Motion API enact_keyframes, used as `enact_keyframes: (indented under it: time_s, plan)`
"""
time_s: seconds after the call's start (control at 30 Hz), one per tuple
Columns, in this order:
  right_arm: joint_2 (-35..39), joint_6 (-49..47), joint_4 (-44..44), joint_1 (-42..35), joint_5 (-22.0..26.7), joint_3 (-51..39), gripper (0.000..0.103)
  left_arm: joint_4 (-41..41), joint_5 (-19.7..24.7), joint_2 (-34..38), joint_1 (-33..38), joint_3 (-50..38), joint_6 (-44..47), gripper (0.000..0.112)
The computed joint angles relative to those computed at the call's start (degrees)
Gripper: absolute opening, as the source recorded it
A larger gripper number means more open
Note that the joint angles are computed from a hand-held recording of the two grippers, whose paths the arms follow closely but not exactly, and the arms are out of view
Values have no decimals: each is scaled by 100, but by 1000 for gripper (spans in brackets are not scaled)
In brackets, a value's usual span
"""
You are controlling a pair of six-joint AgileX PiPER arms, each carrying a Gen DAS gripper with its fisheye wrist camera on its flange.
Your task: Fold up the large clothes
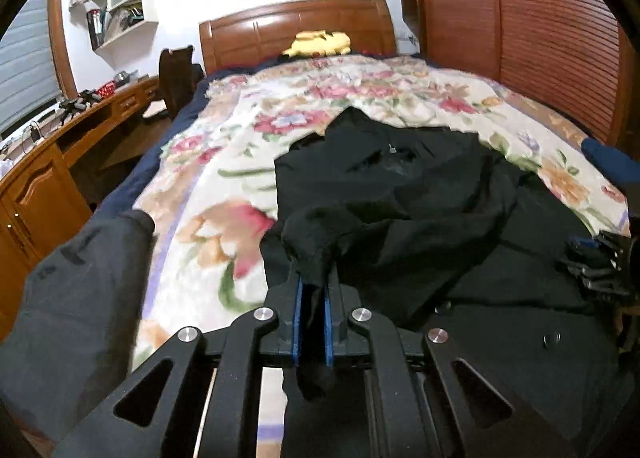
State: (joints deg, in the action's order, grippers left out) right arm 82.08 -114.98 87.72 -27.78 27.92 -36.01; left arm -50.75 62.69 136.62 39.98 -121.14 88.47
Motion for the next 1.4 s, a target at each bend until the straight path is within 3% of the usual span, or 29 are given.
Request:
enact_keyframes:
  time_s: [0.13,0.37,0.53,0.6,0.67,0.8,0.83,1.17,1.3,1.4]
  plan:
    - [1,-29,27,16,-32,3,60,8,-83,-94,119,397,398,9]
    - [24,-17,52,86,-129,-23,60,-507,262,-542,644,1321,1404,9]
    - [-3,72,-55,67,-135,-32,60,-322,483,-735,848,1767,1725,9]
    - [-47,466,-444,34,-107,-103,60,-304,417,-758,872,1847,1772,14]
    - [-171,827,-808,-52,-28,-109,60,-470,195,-856,930,2074,2054,34]
    - [-615,1088,-1311,-556,439,58,61,-666,331,-797,1097,1968,2140,67]
    - [-725,1132,-1426,-691,542,100,62,-656,435,-738,1140,1852,2048,82]
    - [-1766,643,-2221,-3074,2458,510,63,-642,604,-400,1525,1605,2032,84]
    - [-1677,218,-2378,-3670,2733,564,63,-575,517,-230,1567,1527,2051,84]
    - [-1548,96,-2344,-3756,2569,591,66,-547,467,-145,1568,1517,2040,84]
